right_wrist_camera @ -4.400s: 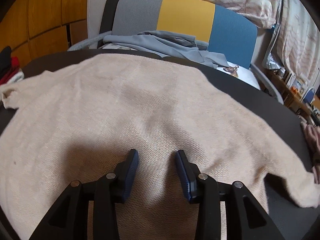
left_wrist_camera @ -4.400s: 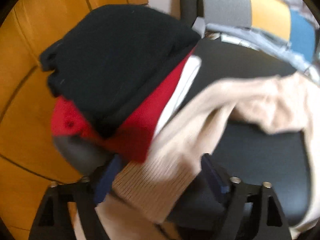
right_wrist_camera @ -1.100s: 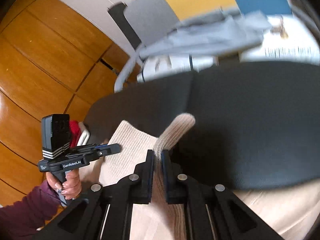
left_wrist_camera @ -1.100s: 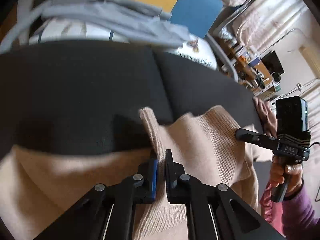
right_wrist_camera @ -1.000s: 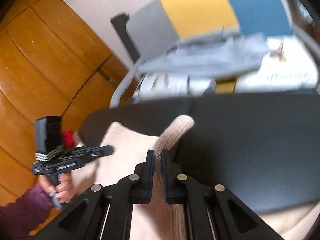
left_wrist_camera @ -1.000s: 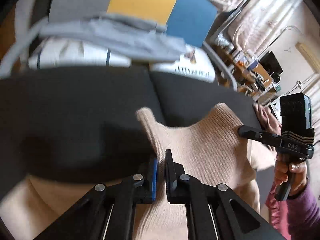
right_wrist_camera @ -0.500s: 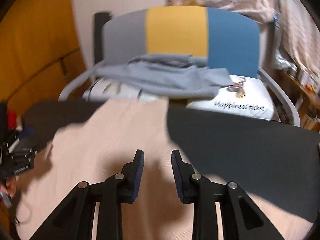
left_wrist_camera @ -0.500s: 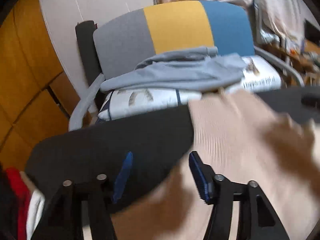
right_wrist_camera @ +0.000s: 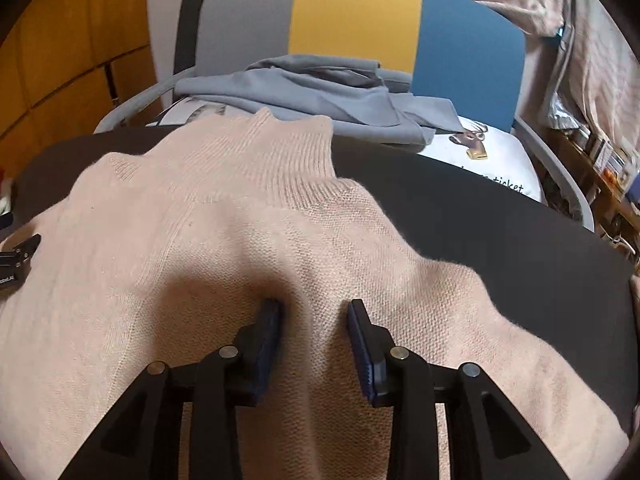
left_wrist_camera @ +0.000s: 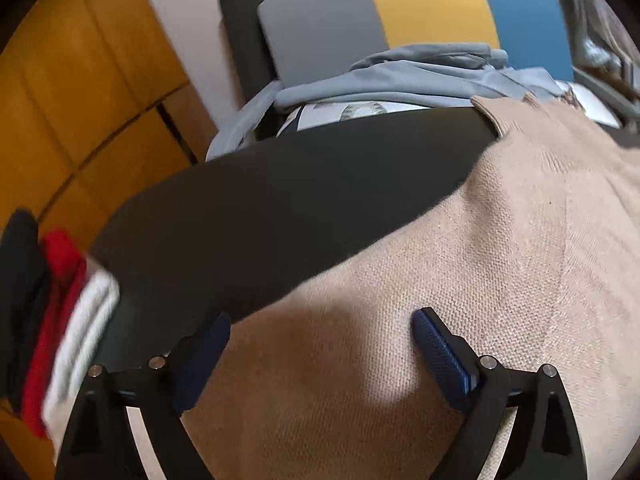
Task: Fold clothes
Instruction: 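Lay the beige sweater flat and open both grippers, smoothing the body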
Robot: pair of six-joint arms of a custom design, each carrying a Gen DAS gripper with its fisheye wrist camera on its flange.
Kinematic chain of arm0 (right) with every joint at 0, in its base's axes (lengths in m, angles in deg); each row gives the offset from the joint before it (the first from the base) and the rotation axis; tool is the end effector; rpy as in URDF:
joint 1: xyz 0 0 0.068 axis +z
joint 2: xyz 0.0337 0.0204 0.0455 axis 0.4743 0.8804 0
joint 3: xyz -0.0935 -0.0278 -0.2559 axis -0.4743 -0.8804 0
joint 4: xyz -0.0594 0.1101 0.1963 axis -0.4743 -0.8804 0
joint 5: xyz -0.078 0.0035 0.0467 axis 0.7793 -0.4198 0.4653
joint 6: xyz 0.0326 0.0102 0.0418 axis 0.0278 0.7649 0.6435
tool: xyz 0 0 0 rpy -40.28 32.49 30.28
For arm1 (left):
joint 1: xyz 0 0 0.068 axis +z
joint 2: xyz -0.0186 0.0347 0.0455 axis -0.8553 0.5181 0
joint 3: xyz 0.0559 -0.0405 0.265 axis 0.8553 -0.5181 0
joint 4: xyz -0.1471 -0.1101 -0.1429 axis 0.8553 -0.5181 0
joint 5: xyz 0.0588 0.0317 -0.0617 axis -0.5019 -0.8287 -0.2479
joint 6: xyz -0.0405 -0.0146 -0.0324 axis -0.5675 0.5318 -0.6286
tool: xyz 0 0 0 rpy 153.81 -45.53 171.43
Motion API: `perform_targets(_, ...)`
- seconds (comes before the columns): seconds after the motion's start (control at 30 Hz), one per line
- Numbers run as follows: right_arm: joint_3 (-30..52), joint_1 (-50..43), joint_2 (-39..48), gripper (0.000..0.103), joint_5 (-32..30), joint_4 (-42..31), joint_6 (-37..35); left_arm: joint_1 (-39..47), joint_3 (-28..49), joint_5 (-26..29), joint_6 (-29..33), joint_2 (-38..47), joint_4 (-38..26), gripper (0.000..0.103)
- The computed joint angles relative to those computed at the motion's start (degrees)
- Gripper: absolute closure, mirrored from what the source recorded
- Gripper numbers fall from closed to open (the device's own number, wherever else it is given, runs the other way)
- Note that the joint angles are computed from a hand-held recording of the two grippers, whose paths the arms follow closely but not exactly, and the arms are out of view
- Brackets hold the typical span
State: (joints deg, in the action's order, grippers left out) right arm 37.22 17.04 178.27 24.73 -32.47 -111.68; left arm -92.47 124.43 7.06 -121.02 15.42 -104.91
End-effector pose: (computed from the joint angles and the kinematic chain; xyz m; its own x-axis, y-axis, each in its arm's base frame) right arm 0.3421 -0.0566 0.1952 -0.7092 -0.3371 -0.6192 -0.3936 0.9180 -0.0488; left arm 0.2691 -0.1505 0.1608 -0.7751 -0.0026 -0.6318 -0.2752 0.9015 0.3339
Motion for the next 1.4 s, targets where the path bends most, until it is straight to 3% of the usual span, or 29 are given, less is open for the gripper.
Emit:
perform_targets(0.17, 3.95, -1.23, 2.4, 0.069, -0.4, -1.28, 1.63, 4.41, 6.67, 1.09, 9.4, 5.68, 4.89, 0.008)
perform_targets(0.43, 23.03, -1.62, 16.63, 0.062, -0.17, -5.45, 2.49, 8.42, 26.05, 1.36, 21.8, 18.55, 6.02, 0.008)
perform_targets(0.57, 35.09, -2.63, 22.61, 0.058, -3.03, -14.39, 3.52, 8.75, 34.2, 0.59, 23.28, 22.37, 2.19, 0.007)
perform_targets(0.67, 29.49, -6.2, 16.3, 0.058, -4.9, -15.25, 7.32, 8.18, 36.84, 2.06, 21.31, 21.36, -5.07, 0.008)
perform_targets(0.77, 19.23, -14.38, 6.85, 0.058, -15.08, -18.04, 4.3, 5.54, 26.95, 3.52, 18.94, 13.11, -3.95, 0.009)
perform_targets(0.9, 7.29, -27.82, -3.78, 0.057, -17.61, -26.33, -8.73, -0.15, 10.96, 4.1, 14.73, 0.75, -0.6, 0.009)
perform_targets(1.0, 4.08, -39.42, -6.35, 0.057, -17.14, -33.31, -19.97, -6.05, 0.49, 5.39, 6.63, -8.87, -1.5, 0.009)
perform_targets(1.17, 1.71, -53.32, -5.87, 0.056, -14.61, -36.86, -32.01, -15.28, -6.58, 7.14, -6.84, -14.98, -5.73, 0.009)
perform_targets(1.4, 0.87, -60.57, -4.14, 0.053, -20.47, -53.97, -46.88, -27.7, -9.33, 5.09, -21.3, -13.98, -10.39, 0.009)
